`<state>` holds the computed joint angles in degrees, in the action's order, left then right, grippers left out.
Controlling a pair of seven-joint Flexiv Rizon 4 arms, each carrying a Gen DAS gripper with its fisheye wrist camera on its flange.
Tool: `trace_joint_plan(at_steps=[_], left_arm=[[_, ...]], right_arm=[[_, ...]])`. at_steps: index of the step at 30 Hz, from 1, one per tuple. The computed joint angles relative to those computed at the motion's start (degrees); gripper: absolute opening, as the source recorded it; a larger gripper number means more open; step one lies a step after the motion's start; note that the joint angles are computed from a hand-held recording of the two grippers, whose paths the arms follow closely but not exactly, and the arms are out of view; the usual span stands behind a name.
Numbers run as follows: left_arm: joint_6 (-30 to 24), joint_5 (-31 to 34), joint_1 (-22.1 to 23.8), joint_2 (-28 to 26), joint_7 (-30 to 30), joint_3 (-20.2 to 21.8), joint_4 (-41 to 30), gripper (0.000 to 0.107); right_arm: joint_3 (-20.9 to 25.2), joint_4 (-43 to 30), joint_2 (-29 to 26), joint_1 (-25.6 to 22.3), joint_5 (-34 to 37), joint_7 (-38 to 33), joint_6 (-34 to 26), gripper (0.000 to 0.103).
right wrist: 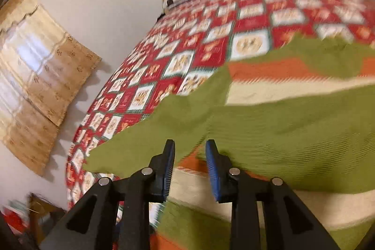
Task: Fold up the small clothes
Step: 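Fold the sleeve across the sweater back with the right gripper and release, then grasp the other green sleeve cuff with the left gripper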
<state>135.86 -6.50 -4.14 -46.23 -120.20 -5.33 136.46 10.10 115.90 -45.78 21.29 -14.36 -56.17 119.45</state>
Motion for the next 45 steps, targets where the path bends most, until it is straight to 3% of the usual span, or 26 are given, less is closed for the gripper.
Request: trace_joint_plan(at_steps=[4, 8, 10, 13, 16, 17, 22, 24, 27, 30, 31, 32, 34, 36, 37, 39, 41, 43, 45], left_arm=[[0.0, 0.3, 0.2, -0.2, -0.1, -0.1, 0.0, 0.103], [-0.6, -0.4, -0.3, -0.1, 0.1, 0.2, -0.2, 0.103], [-1.2, -0.9, -0.7, 0.1, 0.4, 0.3, -0.2, 0.103], [-2.1, -1.6, -1.1, 0.4, 0.8, 0.5, -0.3, 0.103], [-2.9, -2.3, -1.4, 0.7, 0.9, 0.6, -0.2, 0.103], [-3.4, -2.6, -1.6, 0.8, 1.0, 0.7, -0.3, 0.103], [-4.2, -2.7, -1.5, 1.1, 1.0, 0.8, -0.1, 0.103], [-4.6, -2.6, -1.3, 1.1, 0.9, 0.6, -0.1, 0.103], [-5.1, -2.4, -1.1, 1.4, 0.8, 0.6, 0.0, 0.103], [-4.8, -0.3, 0.9, 1.7, 0.2, -0.1, 0.6, 0.103], [-4.9, 0.1, 1.4, 2.1, 0.1, -0.1, 1.2, 0.097], [-4.5, -1.0, 2.8, 2.5, 1.7, -1.6, 2.0, 0.094], [-3.7, 5.1, 9.7, 2.5, 0.4, -4.7, 3.1, 0.085], [-1.8, 17.5, 16.7, 1.6, -7.8, -5.0, 2.3, 0.08], [-0.5, 19.8, 18.2, 1.4, -10.0, -4.9, 2.4, 0.078], [3.4, 14.1, 16.3, 4.0, -8.6, -3.4, 5.6, 0.079], [3.1, 2.6, 8.9, 8.9, -4.1, 0.7, 8.8, 0.081], [3.6, -0.6, 4.6, 11.3, -2.6, 5.3, 9.8, 0.094], [5.2, -6.5, 1.7, 12.0, -1.2, 8.0, 10.9, 0.097]], right_arm=[[-9.4, 6.0, 4.1, 4.4, 12.5, -1.9, 2.1, 0.028], [-18.9, 8.8, 6.2, 7.6, 21.9, -5.8, -1.9, 0.028], [-22.5, 10.0, 6.3, 8.5, 22.0, -5.9, -2.8, 0.028], [-29.5, 10.2, 5.0, 13.9, 28.6, -12.0, -7.2, 0.028], [-26.8, 11.1, 3.8, 8.6, 23.8, -9.9, -4.9, 0.026], [-26.2, 10.7, 3.4, 8.4, 25.5, -11.9, -4.4, 0.025], [-30.3, 10.5, 0.9, 13.5, 29.7, -13.4, -3.3, 0.024], [-31.4, 10.7, -0.3, 15.3, 31.0, -14.8, -1.5, 0.028], [-29.7, 10.8, -0.1, 14.4, 31.4, -16.4, 0.5, 0.041], [-29.2, 11.1, -0.6, 14.7, 35.3, -17.1, 4.5, 0.043], [-28.2, 11.3, -0.6, 14.0, 36.5, -17.1, 6.7, 0.046], [-27.0, 11.5, -0.6, 12.9, 37.2, -17.2, 8.6, 0.047], [-24.9, 11.5, -0.5, 11.2, 38.3, -17.7, 11.2, 0.049], [-22.9, 11.2, -0.3, 9.4, 38.2, -18.3, 12.2, 0.054], [-22.8, 10.9, -0.1, 9.4, 38.6, -18.9, 11.3, 0.055], [-22.8, 10.4, 0.2, 9.5, 38.9, -19.8, 9.5, 0.055], [-22.9, 10.1, 0.2, 9.6, 39.2, -20.3, 8.4, 0.055], [-22.3, 10.0, 0.3, 8.9, 38.9, -20.2, 8.6, 0.055], [-21.3, 10.0, 0.4, 7.7, 38.4, -19.8, 8.9, 0.055]])
